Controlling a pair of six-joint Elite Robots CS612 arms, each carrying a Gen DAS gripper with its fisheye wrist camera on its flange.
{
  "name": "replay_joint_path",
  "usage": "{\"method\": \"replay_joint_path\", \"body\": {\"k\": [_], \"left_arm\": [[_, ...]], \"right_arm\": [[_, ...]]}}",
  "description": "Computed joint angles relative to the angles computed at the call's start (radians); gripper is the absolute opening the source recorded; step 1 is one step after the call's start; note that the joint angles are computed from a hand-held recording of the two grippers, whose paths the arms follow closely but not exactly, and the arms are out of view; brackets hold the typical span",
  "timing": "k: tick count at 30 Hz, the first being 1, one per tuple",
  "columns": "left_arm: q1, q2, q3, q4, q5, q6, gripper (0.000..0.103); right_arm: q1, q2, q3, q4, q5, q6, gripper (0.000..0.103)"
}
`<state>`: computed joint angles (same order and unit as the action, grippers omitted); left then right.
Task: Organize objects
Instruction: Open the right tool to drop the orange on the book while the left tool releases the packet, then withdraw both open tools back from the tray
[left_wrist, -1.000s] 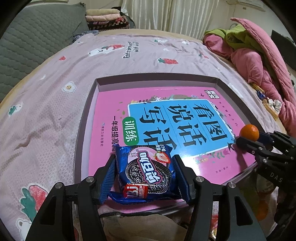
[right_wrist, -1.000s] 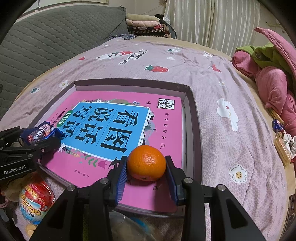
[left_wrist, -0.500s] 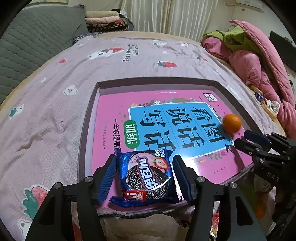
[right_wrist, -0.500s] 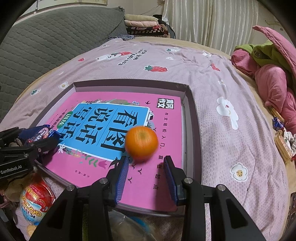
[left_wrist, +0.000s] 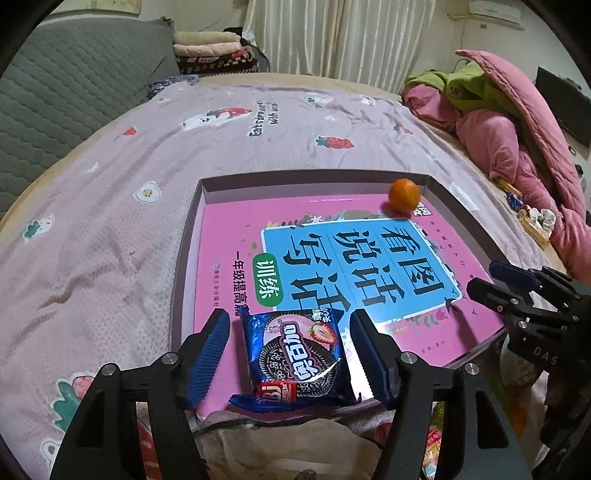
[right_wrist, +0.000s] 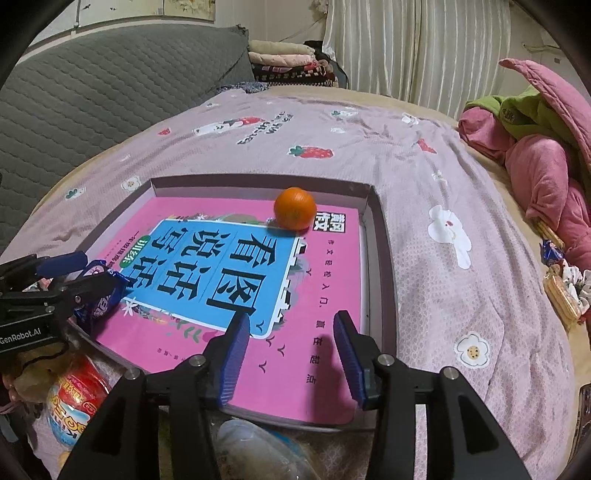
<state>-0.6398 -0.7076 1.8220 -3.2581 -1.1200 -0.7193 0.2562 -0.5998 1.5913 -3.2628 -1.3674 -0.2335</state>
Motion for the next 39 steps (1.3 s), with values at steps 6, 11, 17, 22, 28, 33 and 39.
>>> {"method": "replay_joint_path", "body": {"k": [6,11,17,22,28,33,39], "left_arm": [[-0.009,-0.009,0.019,-0.049,0.037,0.009,0.069],[-0.011,-0.014,0.028,-0.074,0.046,0.012,0.069],[-0.022,-0.022,0.047,-0.104,0.079,0.011,0.069],[-0.031,-0.029,0.063,-0.129,0.089,0.011,0.069],[-0.046,-0.03,0.073,-0.141,0.113,0.025,0.069],[-0.05,-0.029,0.082,-0.148,0.118,0.024,0.069],[-0.054,-0.029,0.099,-0.152,0.121,0.021,0.069]], "right_arm": [[-0.005,-0.003,0.013,-0.061,0.021,0.012,0.052],[-0.004,-0.005,0.025,-0.124,0.033,0.01,0.054],[-0.004,-0.01,0.042,-0.183,0.048,0.013,0.055],[-0.006,-0.017,0.059,-0.22,0.074,0.018,0.057],[-0.004,-0.021,0.072,-0.249,0.08,0.009,0.058],[-0.007,-0.026,0.084,-0.269,0.076,0.005,0.059],[-0.01,-0.033,0.101,-0.261,0.083,-0.015,0.063]]}}
